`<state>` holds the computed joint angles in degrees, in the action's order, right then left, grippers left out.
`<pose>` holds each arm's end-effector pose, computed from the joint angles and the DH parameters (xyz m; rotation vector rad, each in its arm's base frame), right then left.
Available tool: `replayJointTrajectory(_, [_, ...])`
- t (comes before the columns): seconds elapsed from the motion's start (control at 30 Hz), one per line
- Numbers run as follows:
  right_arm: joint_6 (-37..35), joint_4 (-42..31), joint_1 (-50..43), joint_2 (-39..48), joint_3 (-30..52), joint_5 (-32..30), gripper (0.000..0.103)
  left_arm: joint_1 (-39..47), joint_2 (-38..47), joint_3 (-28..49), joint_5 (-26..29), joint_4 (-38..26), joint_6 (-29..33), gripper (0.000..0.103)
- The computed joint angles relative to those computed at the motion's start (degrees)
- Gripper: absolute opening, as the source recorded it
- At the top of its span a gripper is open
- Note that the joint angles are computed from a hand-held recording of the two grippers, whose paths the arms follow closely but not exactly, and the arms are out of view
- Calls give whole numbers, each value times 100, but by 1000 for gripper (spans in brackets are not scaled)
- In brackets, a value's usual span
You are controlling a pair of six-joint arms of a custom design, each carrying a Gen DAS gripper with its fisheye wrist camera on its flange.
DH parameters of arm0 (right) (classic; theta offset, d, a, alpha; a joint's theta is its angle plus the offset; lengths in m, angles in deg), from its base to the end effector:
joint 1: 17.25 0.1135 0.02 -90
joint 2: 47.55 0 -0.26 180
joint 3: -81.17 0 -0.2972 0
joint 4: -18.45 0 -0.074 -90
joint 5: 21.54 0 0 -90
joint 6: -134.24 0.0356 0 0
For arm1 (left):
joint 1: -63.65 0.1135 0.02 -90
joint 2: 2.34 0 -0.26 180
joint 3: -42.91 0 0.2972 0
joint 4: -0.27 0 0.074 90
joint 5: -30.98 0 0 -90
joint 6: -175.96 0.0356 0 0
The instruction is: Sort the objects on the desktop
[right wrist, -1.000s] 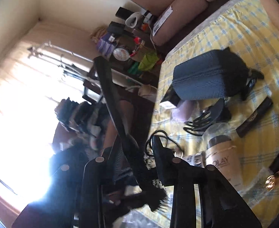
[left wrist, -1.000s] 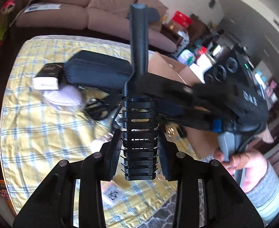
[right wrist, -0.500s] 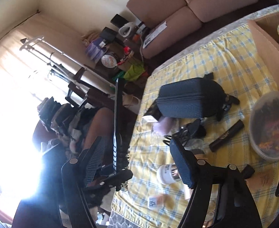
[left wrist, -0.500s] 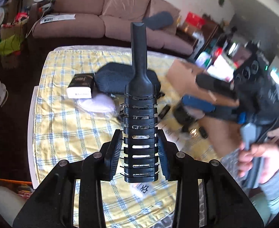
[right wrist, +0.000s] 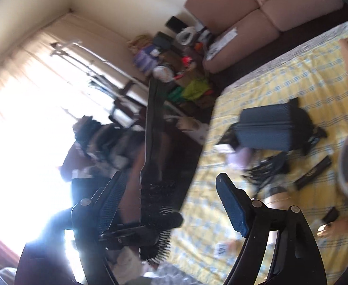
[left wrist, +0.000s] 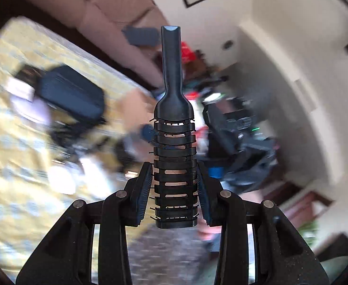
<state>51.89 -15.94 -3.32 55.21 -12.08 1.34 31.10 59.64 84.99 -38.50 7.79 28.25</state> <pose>0.3989 0.1327 0.2174 -0.6497 2.1833 1.5932 0.2311 -0.1623 0.2188 -0.1513 2.0143 -1.3947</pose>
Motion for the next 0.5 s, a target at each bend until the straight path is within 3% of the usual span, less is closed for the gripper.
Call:
replayJointTrajectory(0.03, [61,99,-28,-11,-61,-174,82,27,111,-106,203,478,-237,34])
replayJointTrajectory(0.13, [-5,118,-138,14,-133,-723,82,50,354,-183,485,1151,-571,34])
replayJointTrajectory(0.27, [-763,-794,-271,178,115,-993,81,-71,629,-99,710,1548,-761,34])
replayJointTrajectory(0.4, [-1791,-1771,-324,169,359,-977,45,-57,1104,-124,833,2214,-1089,34])
replayJointTrajectory(0.5, [-2271,-2326,-342,156,507,-873,40,-126,1220,-57,833,2323,-1014,34])
